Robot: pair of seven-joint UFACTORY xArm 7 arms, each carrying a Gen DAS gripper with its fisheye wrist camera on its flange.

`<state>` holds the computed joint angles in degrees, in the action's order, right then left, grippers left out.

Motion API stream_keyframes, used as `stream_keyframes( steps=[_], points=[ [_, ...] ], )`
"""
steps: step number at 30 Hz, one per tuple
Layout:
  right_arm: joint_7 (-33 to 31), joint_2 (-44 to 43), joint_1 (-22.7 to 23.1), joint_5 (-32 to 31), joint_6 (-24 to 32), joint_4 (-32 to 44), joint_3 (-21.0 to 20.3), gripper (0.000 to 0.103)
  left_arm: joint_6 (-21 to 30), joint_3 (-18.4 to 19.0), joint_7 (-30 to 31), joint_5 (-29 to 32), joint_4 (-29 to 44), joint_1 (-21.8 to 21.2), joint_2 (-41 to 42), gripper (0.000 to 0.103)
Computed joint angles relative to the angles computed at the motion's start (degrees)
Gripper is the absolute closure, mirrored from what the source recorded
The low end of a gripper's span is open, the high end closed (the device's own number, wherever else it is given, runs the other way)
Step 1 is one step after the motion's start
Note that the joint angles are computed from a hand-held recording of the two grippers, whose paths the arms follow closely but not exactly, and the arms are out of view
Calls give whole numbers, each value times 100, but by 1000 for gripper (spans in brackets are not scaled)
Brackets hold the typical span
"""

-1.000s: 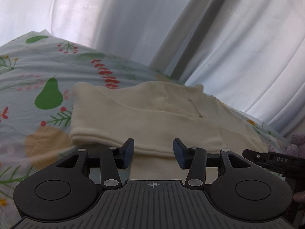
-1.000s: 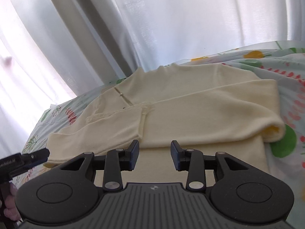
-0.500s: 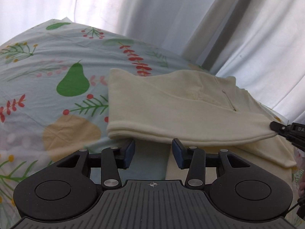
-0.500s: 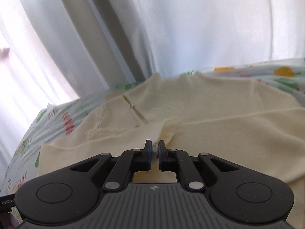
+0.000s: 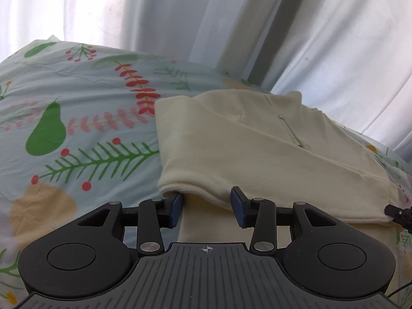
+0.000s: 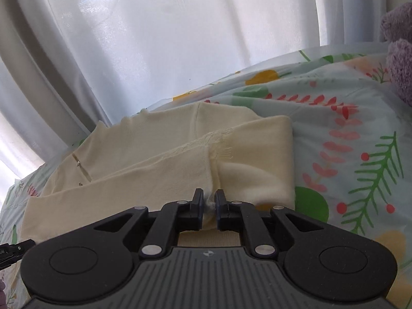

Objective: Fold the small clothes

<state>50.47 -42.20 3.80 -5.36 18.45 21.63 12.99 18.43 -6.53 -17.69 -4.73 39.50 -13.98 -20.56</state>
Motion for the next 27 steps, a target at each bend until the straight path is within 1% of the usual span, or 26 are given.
stream_keyframes(
  steps=[1,4,5,6,7,10,12,13,14,16,17,18,19,20,22,23,25,26,27],
  points=[
    [10,74,16,11,-174,-23,0,84,5,-29,-28,40,21,23,18,59],
    [-86,361,56,17,-336,94,-40,84,16,-98,-118,153,99,79,70,59],
    [-73,481,-22,-49,-372,172,61,86,3,-133,-167,211,131,107,91,59],
    [-67,552,-146,-185,-342,263,209,97,-31,-152,-197,253,159,118,119,59],
    [-41,585,-344,-399,-284,357,414,97,-67,-172,-242,289,190,132,153,59],
    [366,472,-1147,-1189,-104,564,1160,97,-193,-167,-308,302,358,101,359,58],
    [639,429,-1548,-1636,86,670,1477,97,-162,-108,-253,202,471,5,501,57],
    [699,466,-1618,-1781,221,716,1521,97,-89,-67,-198,114,509,-59,526,57],
    [730,508,-1566,-1822,333,729,1462,97,-57,-37,-141,31,497,-114,510,57],
    [666,502,-1183,-1686,504,661,1081,94,70,-51,-89,58,428,-120,379,56],
    [699,371,-1055,-1662,592,593,974,94,171,9,39,-29,387,-189,281,56],
    [723,188,-913,-1623,599,491,857,92,305,159,296,-267,324,-347,141,56],
    [738,-13,-722,-1493,625,387,705,86,427,306,548,-533,284,-499,15,57],
    [754,-272,-433,-1230,584,213,462,82,495,475,834,-873,229,-681,-121,57],
    [727,-574,152,-598,305,-109,-47,65,535,709,1266,-1496,171,-964,-302,56],
    [756,-675,467,-208,98,-289,-289,62,534,813,1479,-1814,174,-1112,-333,56],
    [766,-642,906,408,-376,-559,-654,55,567,958,1917,-2353,271,-1344,-228,56],
    [826,-510,1030,671,-543,-615,-751,53,587,881,1931,-2443,359,-1314,-92,58],
    [920,-397,1019,846,-631,-635,-728,53,590,733,1842,-2399,422,-1199,28,59]
  ],
)
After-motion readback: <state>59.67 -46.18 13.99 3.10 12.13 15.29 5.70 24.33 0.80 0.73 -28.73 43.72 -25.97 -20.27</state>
